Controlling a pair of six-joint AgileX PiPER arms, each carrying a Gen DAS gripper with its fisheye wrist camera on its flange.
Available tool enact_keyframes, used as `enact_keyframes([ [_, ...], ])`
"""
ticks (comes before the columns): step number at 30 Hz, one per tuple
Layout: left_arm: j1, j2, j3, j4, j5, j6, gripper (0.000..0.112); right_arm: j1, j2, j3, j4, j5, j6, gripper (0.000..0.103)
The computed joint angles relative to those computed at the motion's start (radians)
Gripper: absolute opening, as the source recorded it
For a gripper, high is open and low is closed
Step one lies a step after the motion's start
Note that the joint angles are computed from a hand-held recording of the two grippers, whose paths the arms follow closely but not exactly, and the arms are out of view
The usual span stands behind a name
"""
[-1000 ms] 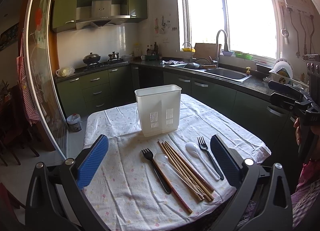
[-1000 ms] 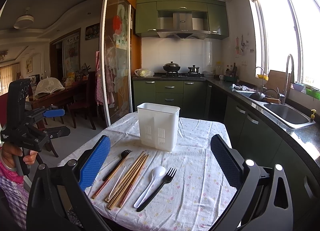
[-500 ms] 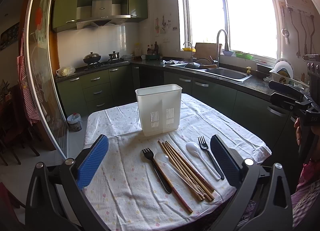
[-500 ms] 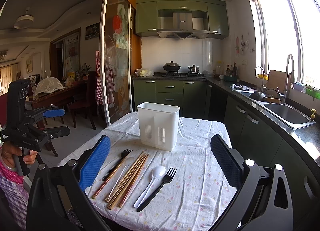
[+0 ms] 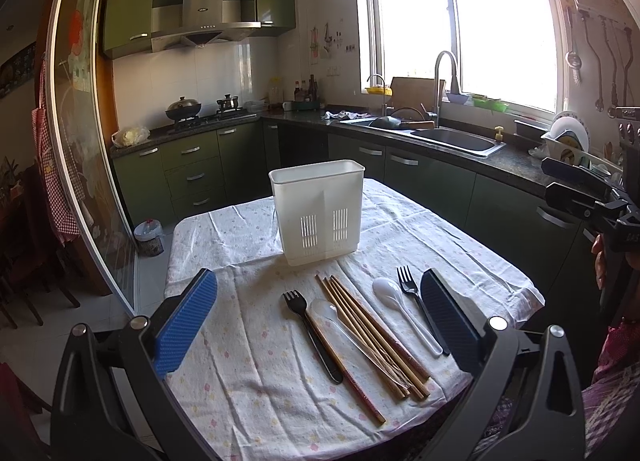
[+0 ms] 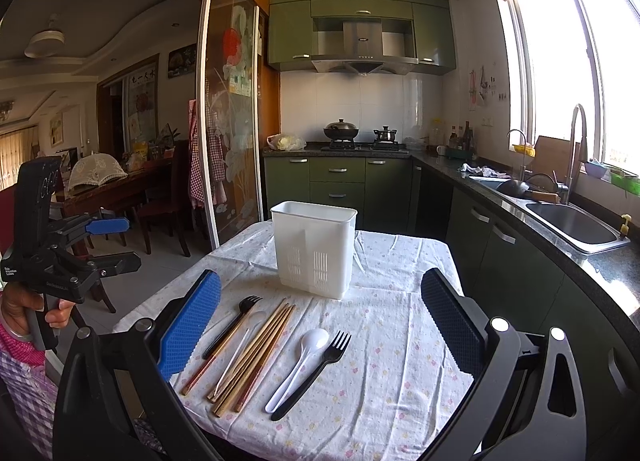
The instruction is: Organize utensils
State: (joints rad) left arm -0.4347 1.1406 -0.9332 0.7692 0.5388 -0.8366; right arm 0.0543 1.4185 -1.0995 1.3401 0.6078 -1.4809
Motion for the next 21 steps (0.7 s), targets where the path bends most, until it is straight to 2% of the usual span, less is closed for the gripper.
enact_keyframes([
  [4, 0.107, 0.129, -0.122, -0.375, 0.044, 0.327, 0.097, -0.017, 0.036, -0.05, -0.095, 0.034, 0.139, 0.099],
  [8, 0.245, 0.318, -0.281, -0.764, 0.187, 0.644, 0.097, -0.014, 0.143, -0.175, -0.277, 0.092, 0.364, 0.099],
  [10, 0.286, 0.413, -0.346, -0.869, 0.249, 0.716, 0.097, -0.013, 0.209, -0.248, -0.371, 0.142, 0.501, 0.099],
  [13, 0.31, 0.525, -0.435, -0.893, 0.322, 0.716, 0.097, -0.034, 0.301, -0.336, -0.404, 0.237, 0.623, 0.099],
  [14, 0.309, 0.556, -0.461, -0.878, 0.34, 0.703, 0.094, -0.042, 0.321, -0.35, -0.401, 0.26, 0.635, 0.099],
  [18, 0.323, 0.678, -0.603, -0.856, 0.463, 0.652, 0.062, -0.041, 0.335, -0.359, -0.427, 0.261, 0.661, 0.099],
  [21, 0.341, 0.753, -0.699, -0.844, 0.524, 0.605, 0.055, -0.04, 0.337, -0.365, -0.43, 0.269, 0.666, 0.099],
])
